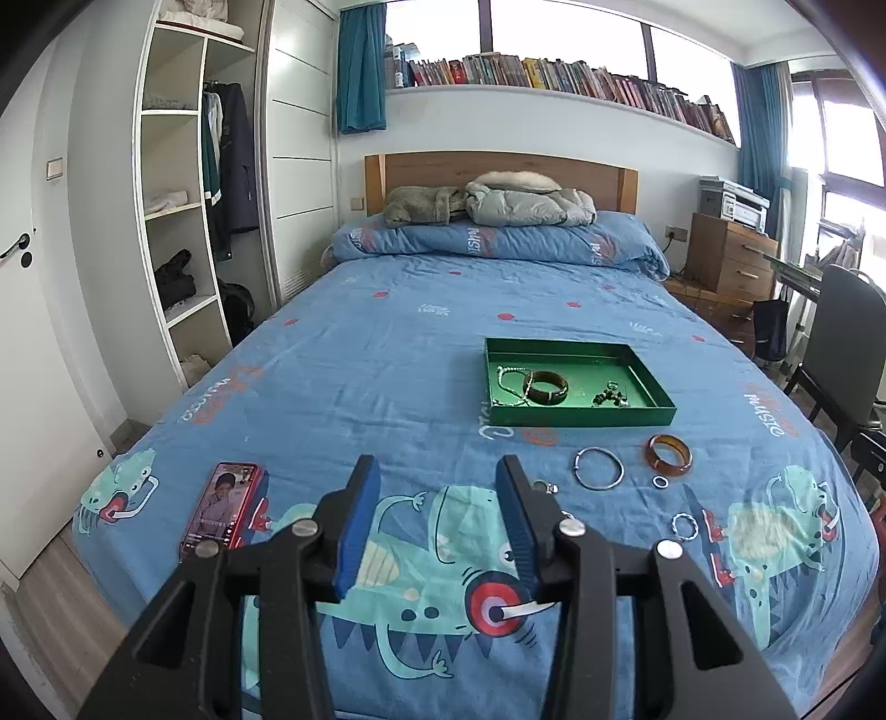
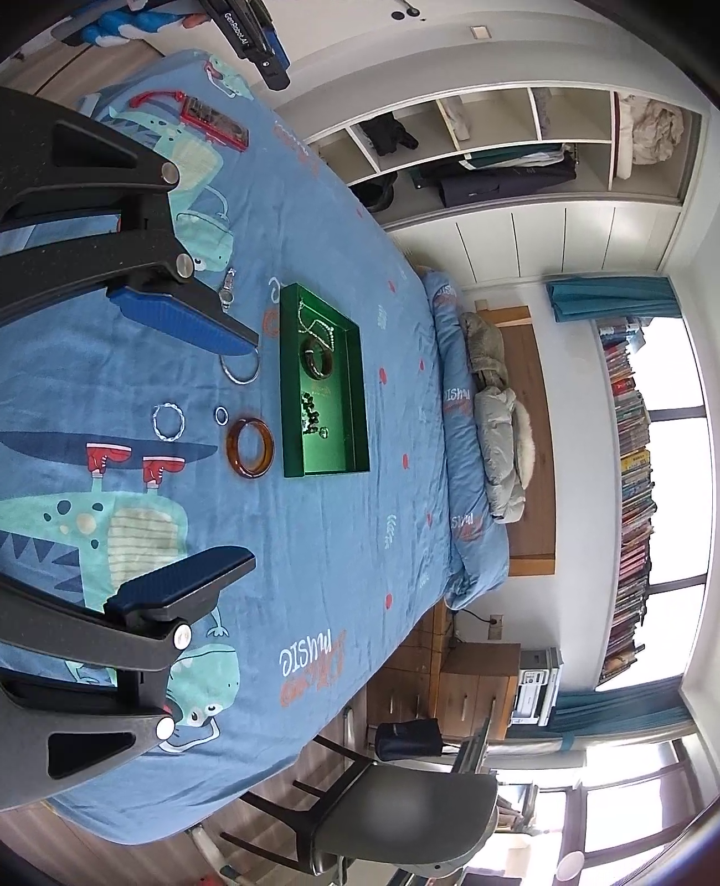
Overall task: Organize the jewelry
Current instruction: 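Move both open tools back toward the remaining jewelry on the bed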
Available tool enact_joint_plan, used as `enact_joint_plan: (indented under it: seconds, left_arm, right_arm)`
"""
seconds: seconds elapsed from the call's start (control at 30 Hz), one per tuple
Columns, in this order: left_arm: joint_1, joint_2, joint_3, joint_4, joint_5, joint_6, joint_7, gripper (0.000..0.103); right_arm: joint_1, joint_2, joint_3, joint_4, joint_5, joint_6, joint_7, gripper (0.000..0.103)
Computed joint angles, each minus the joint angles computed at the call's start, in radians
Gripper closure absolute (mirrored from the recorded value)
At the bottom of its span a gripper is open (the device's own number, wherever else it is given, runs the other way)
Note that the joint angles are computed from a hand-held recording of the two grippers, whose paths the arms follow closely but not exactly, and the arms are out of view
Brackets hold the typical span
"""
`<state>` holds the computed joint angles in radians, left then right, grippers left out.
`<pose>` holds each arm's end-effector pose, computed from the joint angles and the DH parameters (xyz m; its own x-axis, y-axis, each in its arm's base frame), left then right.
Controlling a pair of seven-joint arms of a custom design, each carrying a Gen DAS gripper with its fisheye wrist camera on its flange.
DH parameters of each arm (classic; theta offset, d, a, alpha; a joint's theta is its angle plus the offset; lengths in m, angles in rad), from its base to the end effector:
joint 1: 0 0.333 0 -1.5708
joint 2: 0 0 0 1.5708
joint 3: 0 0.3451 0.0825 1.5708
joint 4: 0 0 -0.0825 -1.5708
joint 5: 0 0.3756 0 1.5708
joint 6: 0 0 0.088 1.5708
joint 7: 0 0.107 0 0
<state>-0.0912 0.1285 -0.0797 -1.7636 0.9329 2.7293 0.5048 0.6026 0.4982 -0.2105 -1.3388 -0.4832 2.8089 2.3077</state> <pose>0.6280 -0.1359 0.6041 0.1977 -0.9801 -0.0166 -0.5113 -0.0886 -0.8548 0.6713 0.3501 0.5881 0.1447 -0.9877 -0.0597 -0.5052 -0.0219 -0.8627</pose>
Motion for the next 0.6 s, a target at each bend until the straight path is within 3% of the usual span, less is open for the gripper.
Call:
enact_joint_plan:
  seconds: [0.6]
  left_arm:
    - [-0.020, 0.064, 0.005, 0.048, -0.037, -0.026, 0.047, 0.061]
  right_arm:
    - [-0.016, 0.117, 0.040, 0.141, 0.112, -0.063, -0.130, 0.032]
